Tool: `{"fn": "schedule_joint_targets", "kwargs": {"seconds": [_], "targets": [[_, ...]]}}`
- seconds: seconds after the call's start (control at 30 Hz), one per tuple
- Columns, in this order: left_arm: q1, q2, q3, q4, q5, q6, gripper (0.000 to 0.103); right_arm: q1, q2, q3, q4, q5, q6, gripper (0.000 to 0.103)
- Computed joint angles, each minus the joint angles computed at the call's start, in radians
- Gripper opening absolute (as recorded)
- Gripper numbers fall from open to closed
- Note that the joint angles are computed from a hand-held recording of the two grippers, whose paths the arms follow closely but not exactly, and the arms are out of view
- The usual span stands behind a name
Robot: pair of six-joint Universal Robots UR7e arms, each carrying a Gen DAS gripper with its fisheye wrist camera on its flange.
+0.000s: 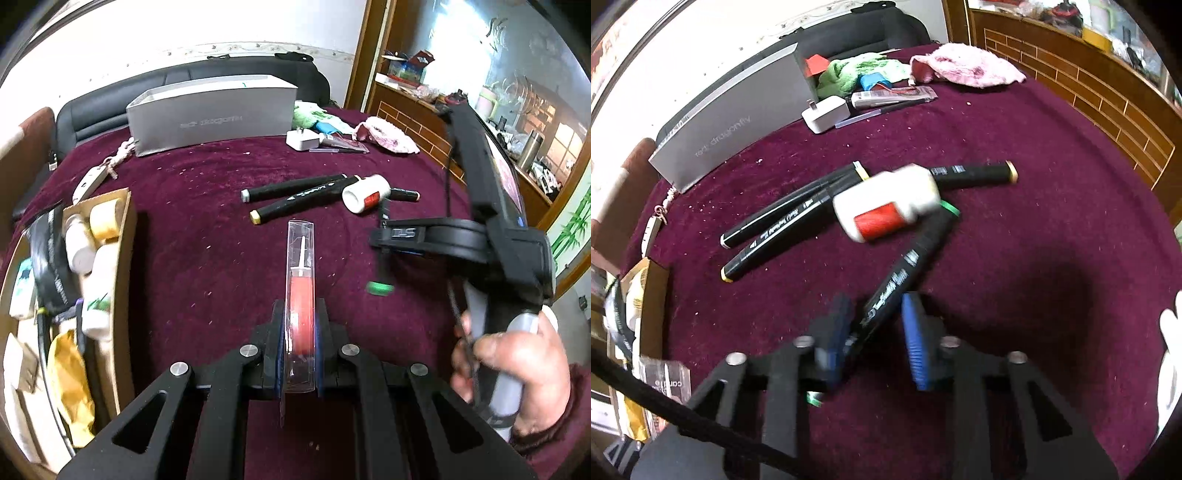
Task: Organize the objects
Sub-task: 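Grasp the clear red-numeral package with the left gripper while the right gripper grasps the green-capped black marker, then carry the red-numeral package and green-capped marker over the tray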
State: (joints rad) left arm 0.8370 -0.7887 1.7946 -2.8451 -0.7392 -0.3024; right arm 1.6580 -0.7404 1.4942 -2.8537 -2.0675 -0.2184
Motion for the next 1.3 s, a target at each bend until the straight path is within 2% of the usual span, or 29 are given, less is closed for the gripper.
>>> {"fn": "schedule_joint_targets", "kwargs": {"seconds": [0.07, 0.27, 0.43, 0.5, 0.67, 0.9, 1.03, 1.3], "targets": [[-0.001, -0.018, 0.026, -0.017, -0.002, -0.012, 0.010, -0.009, -0.019, 0.011, 0.019, 0.020, 0.029, 0.013], [-0.013, -0.085, 0.122, -0.074, 0.001, -0.060, 0.010, -0.025, -0.097, 0.097, 0.027, 0.085, 0.038, 0.012], [-0.035, -0.149, 0.212, -0.119, 0.017, -0.109, 0.010, -0.059, -0.172, 0.163, 0.103, 0.237, 0.102, 0.012], [-0.044, -0.177, 0.250, -0.132, 0.027, -0.132, 0.010, -0.077, -0.209, 0.196, 0.134, 0.325, 0.118, 0.012], [-0.066, -0.266, 0.348, -0.139, 0.071, -0.204, 0.010, -0.075, -0.260, 0.243, 0.172, 0.435, 0.111, 0.013], [-0.055, -0.404, 0.449, -0.089, 0.179, -0.312, 0.010, 0.000, -0.250, 0.249, 0.214, 0.492, 0.073, 0.013], [-0.022, -0.444, 0.471, -0.072, 0.191, -0.329, 0.010, 0.050, -0.204, 0.229, 0.248, 0.505, 0.064, 0.013], [0.050, -0.454, 0.482, -0.107, 0.178, -0.287, 0.010, 0.124, -0.085, 0.175, 0.310, 0.502, 0.068, 0.013]]}}
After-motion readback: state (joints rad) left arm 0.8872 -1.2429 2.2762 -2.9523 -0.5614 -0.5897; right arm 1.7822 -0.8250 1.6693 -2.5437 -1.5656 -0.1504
